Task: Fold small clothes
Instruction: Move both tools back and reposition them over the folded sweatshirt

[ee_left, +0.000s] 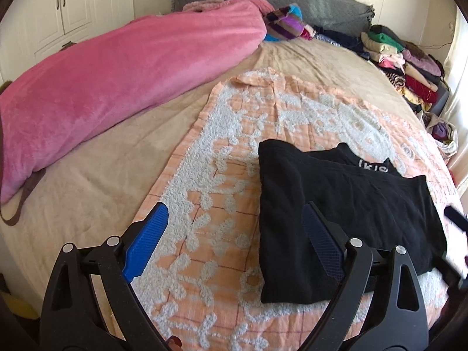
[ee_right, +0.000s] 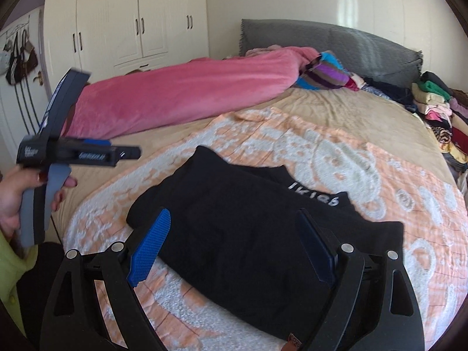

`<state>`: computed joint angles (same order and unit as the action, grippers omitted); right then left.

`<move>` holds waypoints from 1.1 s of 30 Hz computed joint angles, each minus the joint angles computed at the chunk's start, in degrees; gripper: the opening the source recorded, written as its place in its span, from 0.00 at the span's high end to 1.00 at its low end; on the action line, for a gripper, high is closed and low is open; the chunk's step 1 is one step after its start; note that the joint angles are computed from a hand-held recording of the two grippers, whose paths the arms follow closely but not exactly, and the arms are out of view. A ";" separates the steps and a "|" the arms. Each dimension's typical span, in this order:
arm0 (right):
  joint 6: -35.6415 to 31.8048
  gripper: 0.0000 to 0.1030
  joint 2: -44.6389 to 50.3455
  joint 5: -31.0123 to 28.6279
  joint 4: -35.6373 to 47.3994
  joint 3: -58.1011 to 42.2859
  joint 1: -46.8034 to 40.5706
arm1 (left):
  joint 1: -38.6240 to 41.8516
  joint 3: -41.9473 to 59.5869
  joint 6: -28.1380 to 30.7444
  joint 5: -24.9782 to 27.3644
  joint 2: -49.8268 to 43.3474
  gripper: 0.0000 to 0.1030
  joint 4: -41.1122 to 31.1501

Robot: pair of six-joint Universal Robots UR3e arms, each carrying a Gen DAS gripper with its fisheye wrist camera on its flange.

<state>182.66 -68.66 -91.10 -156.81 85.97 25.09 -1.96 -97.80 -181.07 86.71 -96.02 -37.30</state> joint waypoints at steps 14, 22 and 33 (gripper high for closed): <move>-1.57 0.16 9.32 -2.27 -1.22 -3.73 5.36 | -2.83 4.56 0.18 1.71 -7.16 0.13 -0.33; -2.65 0.16 12.80 -4.46 -1.08 -5.16 6.50 | -3.41 7.71 0.33 2.35 -10.74 0.13 -1.46; -6.37 0.17 17.78 -7.00 -0.74 -9.05 9.05 | -2.90 13.30 1.05 2.94 -16.09 0.12 -3.65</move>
<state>176.30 -50.88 -98.10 -157.55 76.92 34.14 -4.85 -84.50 -180.02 89.65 -112.11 -40.95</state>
